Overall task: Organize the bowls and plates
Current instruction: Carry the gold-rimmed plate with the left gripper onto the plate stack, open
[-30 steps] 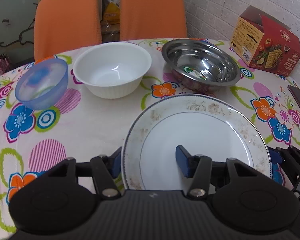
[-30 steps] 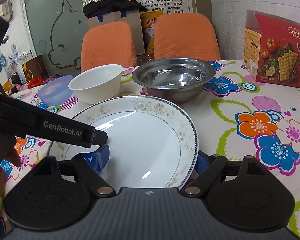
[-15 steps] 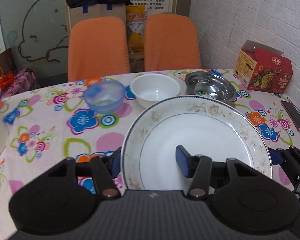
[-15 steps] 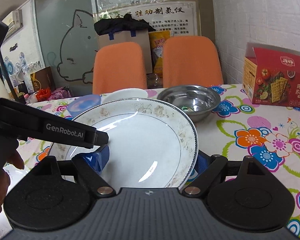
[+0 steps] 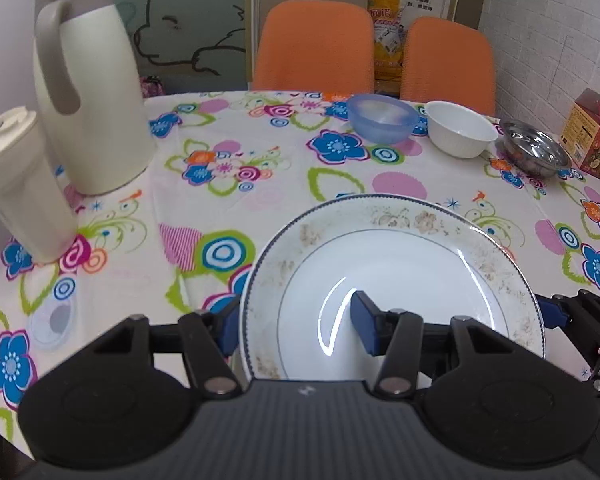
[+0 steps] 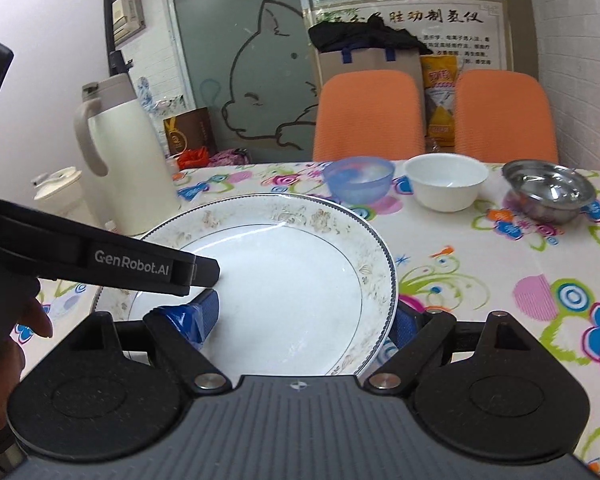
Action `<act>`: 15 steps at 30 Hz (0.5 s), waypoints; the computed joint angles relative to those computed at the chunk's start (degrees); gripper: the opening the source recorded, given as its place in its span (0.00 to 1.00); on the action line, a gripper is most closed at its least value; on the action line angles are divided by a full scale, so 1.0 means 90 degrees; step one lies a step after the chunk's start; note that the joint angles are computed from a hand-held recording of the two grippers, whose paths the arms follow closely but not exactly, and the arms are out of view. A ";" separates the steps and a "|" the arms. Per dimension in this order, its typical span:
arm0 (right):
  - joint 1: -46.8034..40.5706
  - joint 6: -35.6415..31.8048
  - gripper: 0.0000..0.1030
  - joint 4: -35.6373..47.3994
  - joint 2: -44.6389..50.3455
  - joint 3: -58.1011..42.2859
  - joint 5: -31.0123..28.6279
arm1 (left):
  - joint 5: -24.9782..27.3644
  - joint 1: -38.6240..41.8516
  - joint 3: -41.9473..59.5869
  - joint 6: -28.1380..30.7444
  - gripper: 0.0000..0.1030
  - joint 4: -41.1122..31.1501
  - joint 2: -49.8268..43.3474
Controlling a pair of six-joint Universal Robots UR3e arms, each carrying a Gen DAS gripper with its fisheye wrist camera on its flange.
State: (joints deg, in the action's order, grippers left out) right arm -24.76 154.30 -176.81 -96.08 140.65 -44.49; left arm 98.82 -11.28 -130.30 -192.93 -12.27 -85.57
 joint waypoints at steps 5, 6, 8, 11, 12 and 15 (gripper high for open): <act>0.0437 -0.0055 0.71 -0.0152 0.0078 0.0182 -0.0297 | -0.0321 0.0355 -0.0655 0.0123 0.51 0.0474 0.0197; 0.0485 -0.0068 0.71 -0.0130 0.0011 0.0254 -0.0342 | -0.0406 0.0416 -0.0716 0.0152 0.51 0.0525 0.0192; 0.0551 -0.0075 0.71 -0.0086 0.0035 0.0262 -0.0373 | -0.0615 0.0608 -0.0931 0.0199 0.51 0.0817 0.0156; 0.0592 -0.0048 0.71 -0.0471 0.0191 0.0454 -0.0388 | -0.0539 0.0543 -0.1119 0.0288 0.52 0.1370 0.0004; 0.0608 -0.0038 0.72 -0.0551 0.0221 0.0489 -0.0378 | -0.0517 0.0537 -0.1213 0.0327 0.52 0.1637 -0.0072; 0.0715 0.0020 0.72 -0.1034 0.0452 0.0536 -0.0467 | -0.0405 0.0478 -0.1453 0.0441 0.58 0.2461 -0.0338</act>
State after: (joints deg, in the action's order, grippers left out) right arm -18.32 154.48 -186.11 -92.01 145.48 -48.69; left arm 95.17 -6.98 -143.38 -188.96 9.88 -88.61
